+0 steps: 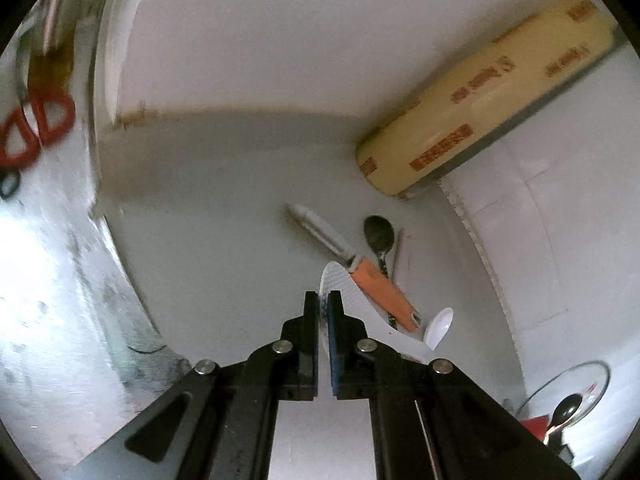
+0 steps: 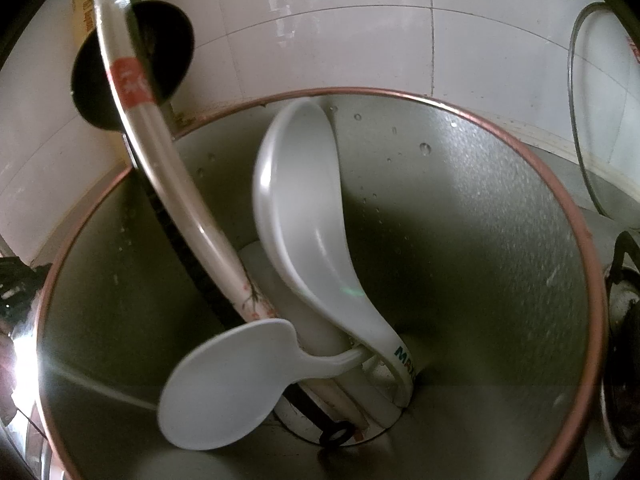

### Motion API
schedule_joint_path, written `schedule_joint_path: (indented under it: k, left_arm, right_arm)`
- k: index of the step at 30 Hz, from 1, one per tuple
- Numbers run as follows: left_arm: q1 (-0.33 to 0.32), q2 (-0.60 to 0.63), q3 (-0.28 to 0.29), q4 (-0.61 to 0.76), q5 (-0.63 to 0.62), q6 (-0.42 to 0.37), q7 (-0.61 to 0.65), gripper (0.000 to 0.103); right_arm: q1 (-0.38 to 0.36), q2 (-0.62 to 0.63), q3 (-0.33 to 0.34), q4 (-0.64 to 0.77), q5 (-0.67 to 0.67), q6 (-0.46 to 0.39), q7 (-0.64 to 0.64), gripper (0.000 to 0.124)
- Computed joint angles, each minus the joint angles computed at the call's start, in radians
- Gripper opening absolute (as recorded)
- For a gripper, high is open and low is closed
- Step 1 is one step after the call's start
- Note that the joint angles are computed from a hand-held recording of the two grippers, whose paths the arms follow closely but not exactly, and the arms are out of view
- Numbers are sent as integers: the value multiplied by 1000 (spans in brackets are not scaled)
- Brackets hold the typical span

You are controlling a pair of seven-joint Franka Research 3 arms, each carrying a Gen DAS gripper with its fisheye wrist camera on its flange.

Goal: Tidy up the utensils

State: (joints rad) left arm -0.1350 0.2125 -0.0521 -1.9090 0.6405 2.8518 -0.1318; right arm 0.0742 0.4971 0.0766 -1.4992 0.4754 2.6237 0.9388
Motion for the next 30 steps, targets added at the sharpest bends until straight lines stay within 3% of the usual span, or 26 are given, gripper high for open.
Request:
schedule_joint_path:
  k: [12, 30]
  left_arm:
    - [-40, -63, -54, 119, 123, -327, 95, 3]
    - [-88, -106, -107, 214, 246, -555, 150, 3]
  right_arm:
    - [-19, -2, 14, -2, 32, -20, -59, 94]
    - [-45, 23, 20, 37, 73, -63, -145, 94]
